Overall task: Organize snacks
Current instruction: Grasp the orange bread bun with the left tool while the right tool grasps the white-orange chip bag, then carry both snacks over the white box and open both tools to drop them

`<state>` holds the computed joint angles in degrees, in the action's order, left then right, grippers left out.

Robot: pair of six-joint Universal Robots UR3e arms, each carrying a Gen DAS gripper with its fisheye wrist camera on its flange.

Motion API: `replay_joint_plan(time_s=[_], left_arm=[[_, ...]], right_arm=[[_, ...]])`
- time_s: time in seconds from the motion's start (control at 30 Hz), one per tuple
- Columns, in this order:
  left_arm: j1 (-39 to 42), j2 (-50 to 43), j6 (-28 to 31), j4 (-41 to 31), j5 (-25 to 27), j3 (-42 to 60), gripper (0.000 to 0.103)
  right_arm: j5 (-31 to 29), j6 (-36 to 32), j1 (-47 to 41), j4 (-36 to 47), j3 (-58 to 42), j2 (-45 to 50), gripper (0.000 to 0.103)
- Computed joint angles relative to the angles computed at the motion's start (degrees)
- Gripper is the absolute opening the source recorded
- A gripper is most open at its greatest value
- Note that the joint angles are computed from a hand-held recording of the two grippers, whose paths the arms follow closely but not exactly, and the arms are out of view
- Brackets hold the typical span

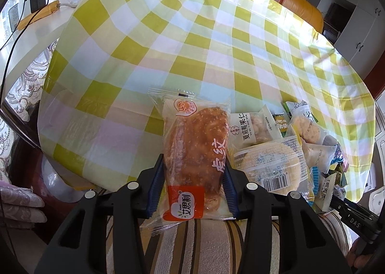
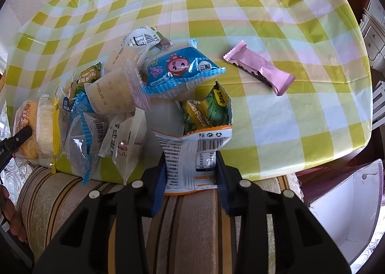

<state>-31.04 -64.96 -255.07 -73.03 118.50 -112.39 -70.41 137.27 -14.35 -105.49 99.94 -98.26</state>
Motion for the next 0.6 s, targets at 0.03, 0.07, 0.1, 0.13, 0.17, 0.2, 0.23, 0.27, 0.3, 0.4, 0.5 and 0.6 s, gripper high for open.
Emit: replay_joint_plan(time_s=[0.03, 0.07, 0.1, 0.13, 0.17, 0.2, 0.23, 0.27, 0.3, 0.4, 0.5, 0.6], left_arm=[[-0.74, -0.19, -0.91, -0.65, 0.89, 0.52, 0.043], [-1.46, -0.36, -1.83, -1.34, 1.80, 1.03, 0.043], [-2.16, -0.61, -2.68, -2.03, 2.67, 1.59, 0.043], [-2.89, -0.83, -3.52, -2.74, 3.59, 2.18, 0.043], [-3.65, -1.23, -4.44, -3.62, 4.51, 2.94, 0.043], [-4.48, -1.68, -5.47, -4.70, 5.55, 3.83, 0.043], [-5.36, -2.19, -6.53, -5.83, 6.66, 4.78, 0.043], [-6.33, -2.83, -7.71, -7.22, 7.83, 5.92, 0.043], [-7.38, -3.70, -9.07, -9.05, 9.09, 7.38, 0.043], [-10.03, -5.87, -12.34, -14.15, 12.32, 11.52, 0.043], [-12.70, -8.55, -15.37, -19.22, 15.06, 16.45, 0.043], [-15.14, -11.50, -17.41, -23.49, 17.50, 21.75, 0.043]], right_arm=[[0.73, -0.59, -0.38, 0.36, 0.07, -0.51, 0.037], [1.46, -1.14, -0.97, 0.43, 0.49, -1.34, 0.037], [2.03, -1.34, -1.38, 0.30, 0.64, -1.88, 0.037], [2.72, -1.78, -1.94, 0.48, 0.79, -2.49, 0.037], [3.44, -2.22, -2.61, 0.68, 1.05, -3.24, 0.037], [4.45, -2.79, -3.44, 1.05, 1.25, -3.97, 0.037], [5.31, -3.29, -4.16, 1.37, 1.29, -4.46, 0.037], [6.02, -3.68, -4.81, 1.60, 1.30, -4.92, 0.037], [6.79, -4.03, -5.51, 1.83, 1.35, -5.42, 0.037], [9.30, -5.27, -7.88, 2.79, 1.46, -7.00, 0.037], [10.79, -6.03, -9.76, 3.39, 1.41, -8.13, 0.037], [11.66, -6.60, -11.57, 4.44, 0.43, -8.26, 0.037]])
